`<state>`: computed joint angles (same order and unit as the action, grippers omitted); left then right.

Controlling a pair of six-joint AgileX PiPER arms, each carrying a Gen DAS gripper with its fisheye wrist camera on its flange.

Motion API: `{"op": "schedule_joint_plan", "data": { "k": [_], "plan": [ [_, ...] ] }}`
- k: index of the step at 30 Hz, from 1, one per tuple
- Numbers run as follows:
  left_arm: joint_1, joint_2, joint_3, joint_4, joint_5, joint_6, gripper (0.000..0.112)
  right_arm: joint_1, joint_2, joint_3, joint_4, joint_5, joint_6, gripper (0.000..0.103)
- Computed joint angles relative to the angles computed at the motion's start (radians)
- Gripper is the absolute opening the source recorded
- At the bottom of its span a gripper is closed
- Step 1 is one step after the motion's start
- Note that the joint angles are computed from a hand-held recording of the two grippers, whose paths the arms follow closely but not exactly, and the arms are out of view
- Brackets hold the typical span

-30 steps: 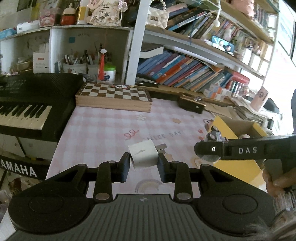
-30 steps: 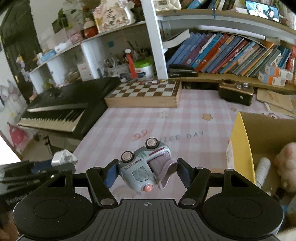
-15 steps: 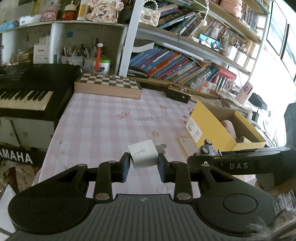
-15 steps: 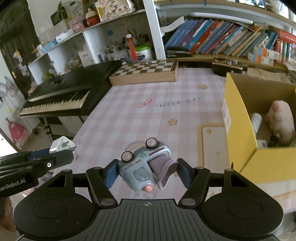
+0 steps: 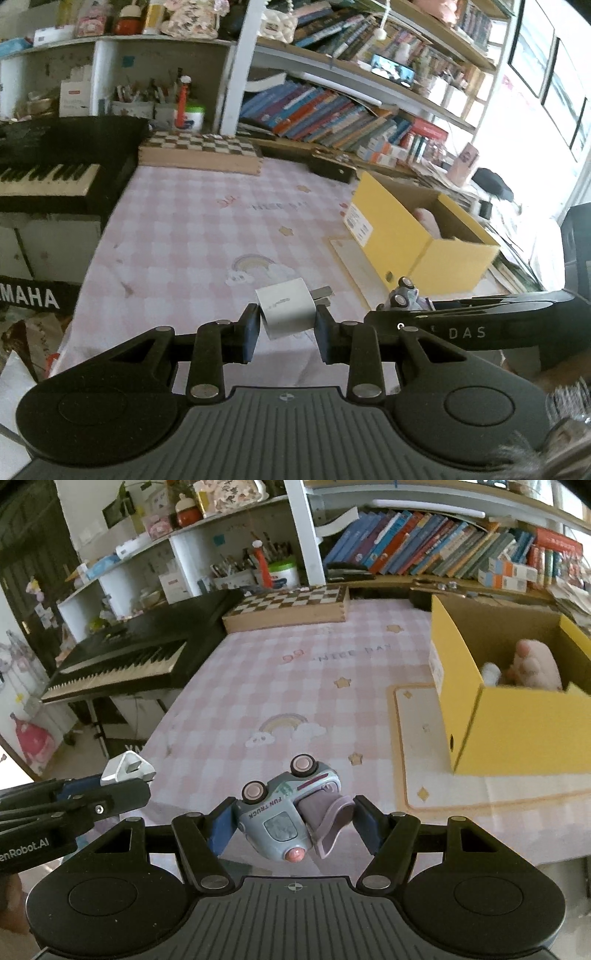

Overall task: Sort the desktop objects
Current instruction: 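Lift and carry the toy car and plug with both tools toward the yellow box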

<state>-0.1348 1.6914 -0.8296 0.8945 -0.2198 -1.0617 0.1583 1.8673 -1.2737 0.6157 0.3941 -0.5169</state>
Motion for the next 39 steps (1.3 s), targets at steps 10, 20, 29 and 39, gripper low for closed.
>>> {"op": "schedule_joint_plan", "data": {
  "k": [10, 20, 29, 39],
  "plan": [
    [-0.044, -0.013, 0.035, 0.227, -0.065, -0.152, 0.029, -0.027, -0.140, 0.229, -0.042, -0.106, 0.129, 0.068],
    [-0.087, 0.026, -0.011, 0.367, -0.116, -0.256, 0.029, -0.057, -0.214, 0.315, -0.217, -0.138, 0.340, 0.068],
    [-0.140, 0.094, -0.101, 0.480, -0.140, -0.343, 0.029, -0.115, -0.257, 0.376, -0.294, -0.160, 0.438, 0.068],
    [-0.238, 0.177, -0.236, 0.629, -0.110, -0.504, 0.029, -0.240, -0.259, 0.382, -0.122, -0.143, 0.237, 0.068]
  ]
}}
